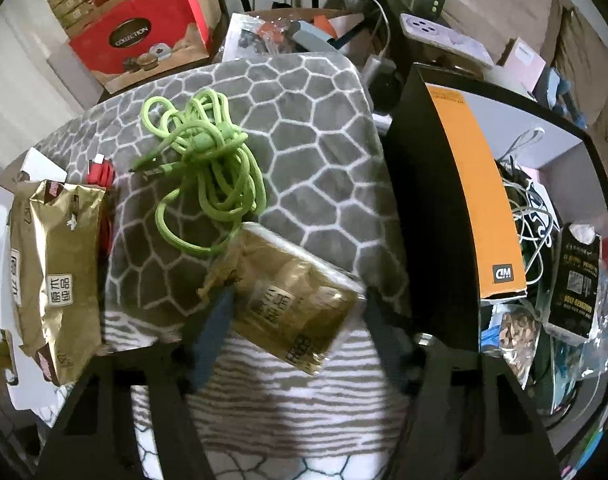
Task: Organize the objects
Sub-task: 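Move the right tool back over the small gold foil bag, then grasp the small gold foil bag with the right tool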
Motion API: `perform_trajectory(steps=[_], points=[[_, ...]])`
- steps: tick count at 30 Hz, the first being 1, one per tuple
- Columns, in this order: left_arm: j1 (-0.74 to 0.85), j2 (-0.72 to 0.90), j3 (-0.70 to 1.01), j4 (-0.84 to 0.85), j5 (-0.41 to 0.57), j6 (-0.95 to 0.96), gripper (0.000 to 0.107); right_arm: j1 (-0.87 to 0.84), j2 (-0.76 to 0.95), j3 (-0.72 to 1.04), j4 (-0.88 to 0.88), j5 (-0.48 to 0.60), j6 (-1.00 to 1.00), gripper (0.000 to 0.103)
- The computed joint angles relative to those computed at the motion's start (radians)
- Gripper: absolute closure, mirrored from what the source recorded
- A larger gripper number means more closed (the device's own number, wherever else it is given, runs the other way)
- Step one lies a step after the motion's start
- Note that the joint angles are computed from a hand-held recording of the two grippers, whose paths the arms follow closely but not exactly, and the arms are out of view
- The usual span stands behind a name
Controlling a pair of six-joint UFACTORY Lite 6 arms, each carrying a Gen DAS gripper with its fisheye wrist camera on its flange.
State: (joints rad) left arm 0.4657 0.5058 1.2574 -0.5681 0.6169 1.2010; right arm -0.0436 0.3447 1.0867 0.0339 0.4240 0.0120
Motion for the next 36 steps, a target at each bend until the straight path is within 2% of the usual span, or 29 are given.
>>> perform_trajectory(steps=[3, 7, 15, 20, 23, 24, 25, 26, 27, 29, 32, 34, 36], points=[[-0.001, -0.001, -0.002, -0.002, 0.001, -0.002, 0.093, -0.007, -0.022, -0.011, -0.047, -0.011, 0.040, 0.075], [-0.001, -0.002, -0.001, 0.001, -0.002, -0.004, 0.093, -0.037, -0.058, -0.023, 0.010, -0.007, -0.028, 0.089], [-0.001, -0.001, 0.003, 0.008, 0.001, -0.009, 0.093, -0.021, -0.125, -0.051, -0.093, -0.018, 0.067, 0.100], [-0.002, -0.003, 0.002, 0.011, -0.001, -0.013, 0.093, 0.012, -0.175, -0.067, -0.130, -0.020, 0.086, 0.102], [-0.003, -0.002, 0.003, 0.011, 0.001, -0.015, 0.093, 0.040, -0.155, -0.031, -0.114, 0.026, 0.050, 0.098], [-0.004, -0.003, 0.002, 0.012, -0.001, -0.016, 0.093, 0.042, -0.141, -0.017, -0.106, 0.036, 0.046, 0.084], [-0.003, -0.002, 0.004, 0.013, 0.000, -0.015, 0.093, 0.043, -0.124, -0.002, -0.121, 0.048, 0.069, 0.057], [-0.003, -0.002, 0.003, 0.012, 0.000, -0.014, 0.093, 0.041, -0.109, 0.006, -0.123, 0.052, 0.087, 0.045], [-0.004, -0.003, 0.003, 0.011, 0.000, -0.015, 0.093, 0.031, -0.099, 0.009, -0.087, 0.045, 0.071, 0.038], [-0.004, -0.003, 0.003, 0.011, 0.000, -0.016, 0.093, 0.000, -0.059, 0.028, 0.059, 0.056, -0.025, 0.038], [-0.004, -0.004, 0.002, 0.012, -0.001, -0.016, 0.093, -0.015, -0.021, 0.037, 0.177, 0.060, -0.080, 0.037], [-0.005, -0.006, -0.001, 0.011, -0.003, -0.018, 0.093, 0.001, -0.007, 0.034, 0.168, 0.046, -0.038, 0.030], [-0.005, -0.006, -0.001, 0.012, -0.003, -0.018, 0.093, 0.024, 0.002, 0.033, 0.133, 0.028, 0.025, 0.028]])
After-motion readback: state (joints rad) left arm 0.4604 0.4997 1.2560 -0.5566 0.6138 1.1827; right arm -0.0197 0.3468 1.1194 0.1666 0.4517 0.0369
